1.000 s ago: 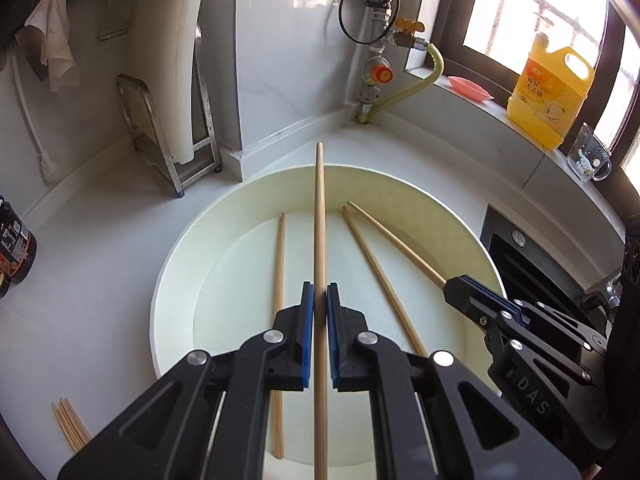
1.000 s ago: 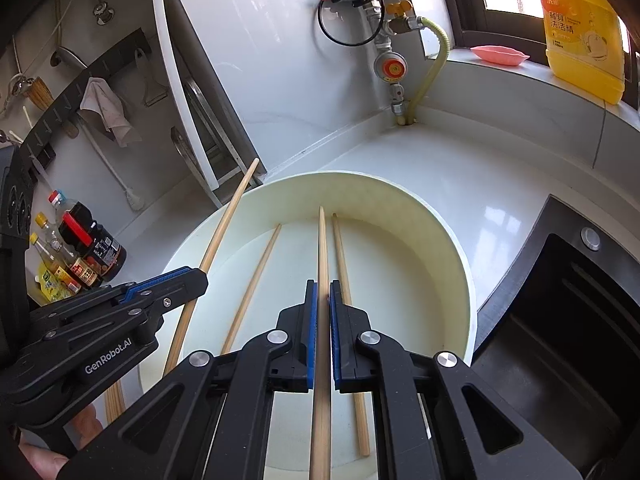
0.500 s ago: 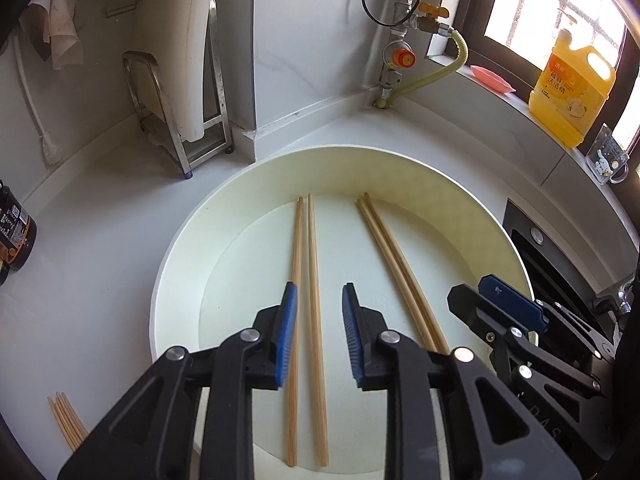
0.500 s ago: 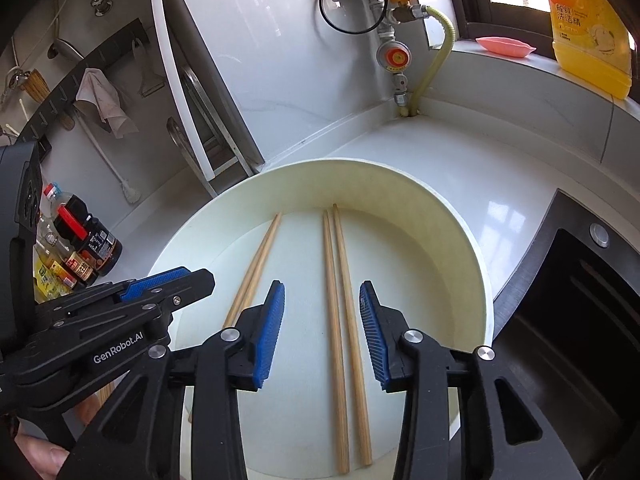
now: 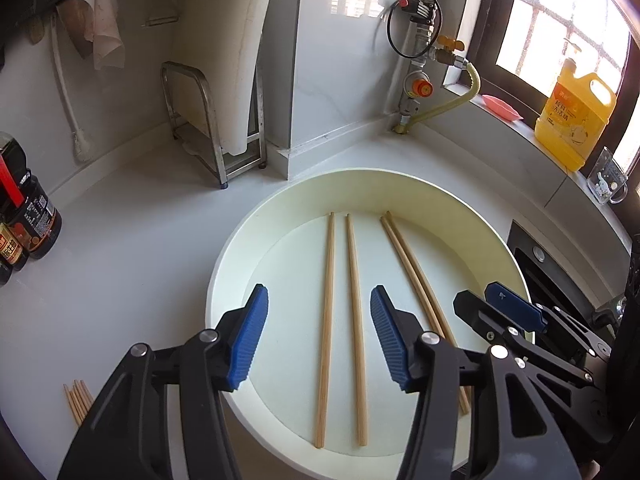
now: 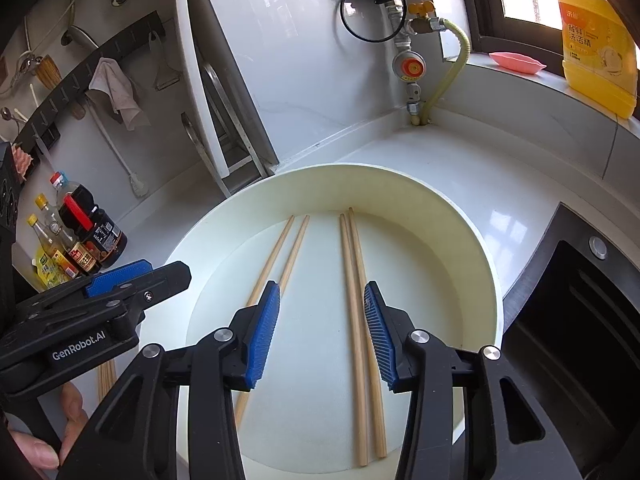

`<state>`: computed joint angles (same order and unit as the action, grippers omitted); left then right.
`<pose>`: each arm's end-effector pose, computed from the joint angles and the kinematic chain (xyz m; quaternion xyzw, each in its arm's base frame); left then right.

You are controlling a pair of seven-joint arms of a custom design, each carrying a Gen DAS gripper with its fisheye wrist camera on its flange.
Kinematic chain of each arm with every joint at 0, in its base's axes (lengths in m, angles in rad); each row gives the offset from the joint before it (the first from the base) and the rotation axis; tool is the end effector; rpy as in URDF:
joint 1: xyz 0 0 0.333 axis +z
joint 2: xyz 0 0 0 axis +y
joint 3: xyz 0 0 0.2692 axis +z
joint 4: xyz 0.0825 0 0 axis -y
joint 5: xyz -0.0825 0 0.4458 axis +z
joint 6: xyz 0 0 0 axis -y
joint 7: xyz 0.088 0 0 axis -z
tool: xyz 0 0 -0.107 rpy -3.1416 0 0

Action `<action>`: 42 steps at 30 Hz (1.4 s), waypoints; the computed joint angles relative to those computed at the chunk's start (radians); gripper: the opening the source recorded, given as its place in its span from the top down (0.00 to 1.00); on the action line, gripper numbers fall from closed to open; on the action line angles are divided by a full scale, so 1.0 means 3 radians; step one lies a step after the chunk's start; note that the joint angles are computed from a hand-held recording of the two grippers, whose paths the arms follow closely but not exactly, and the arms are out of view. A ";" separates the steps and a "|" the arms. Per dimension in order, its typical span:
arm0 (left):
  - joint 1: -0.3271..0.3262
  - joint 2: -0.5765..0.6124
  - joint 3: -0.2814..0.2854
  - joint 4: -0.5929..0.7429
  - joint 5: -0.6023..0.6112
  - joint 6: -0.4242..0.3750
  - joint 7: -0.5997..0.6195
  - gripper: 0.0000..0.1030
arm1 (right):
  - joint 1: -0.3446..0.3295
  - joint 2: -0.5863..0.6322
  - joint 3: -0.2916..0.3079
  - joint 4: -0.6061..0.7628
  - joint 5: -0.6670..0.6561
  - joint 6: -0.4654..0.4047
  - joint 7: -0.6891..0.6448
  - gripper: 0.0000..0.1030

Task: Organize utensils
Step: 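Move both open tools back from the basin to the chopstick bundle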

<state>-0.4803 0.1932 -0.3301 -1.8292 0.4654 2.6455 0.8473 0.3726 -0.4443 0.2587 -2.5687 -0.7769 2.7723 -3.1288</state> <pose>0.4822 -0.5095 0.4307 -0.5204 0.7844 -0.3048 0.1451 0.3979 0.3219 0.3941 -0.5480 0.7365 -0.1914 0.3473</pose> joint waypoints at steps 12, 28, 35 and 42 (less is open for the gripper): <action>0.0113 -0.0559 0.0034 -0.0604 0.0077 0.0169 -0.0261 0.43 | 0.0070 0.0042 0.0085 0.0165 -0.0117 -0.0090 -0.0043 0.51; 0.0255 -0.1486 0.0050 -0.1569 0.0293 0.0253 -0.0668 0.33 | 0.0205 0.0314 0.0141 0.0485 -0.0259 -0.0110 -0.0115 0.47; 0.0305 -0.1931 0.0052 -0.2019 0.0344 0.0265 -0.0810 0.28 | 0.0309 0.0505 0.0167 0.0692 -0.0354 -0.0176 -0.0151 0.45; 0.0318 -0.2372 0.0084 -0.2461 0.0335 0.0225 -0.0931 0.25 | 0.0438 0.0727 0.0172 0.0909 -0.0453 -0.0211 -0.0208 0.40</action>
<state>-0.3849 -0.5184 -0.3049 -2.5674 0.5657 2.7130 0.5682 0.5040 -0.2262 0.3104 -2.2959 -0.9129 2.7091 -3.1912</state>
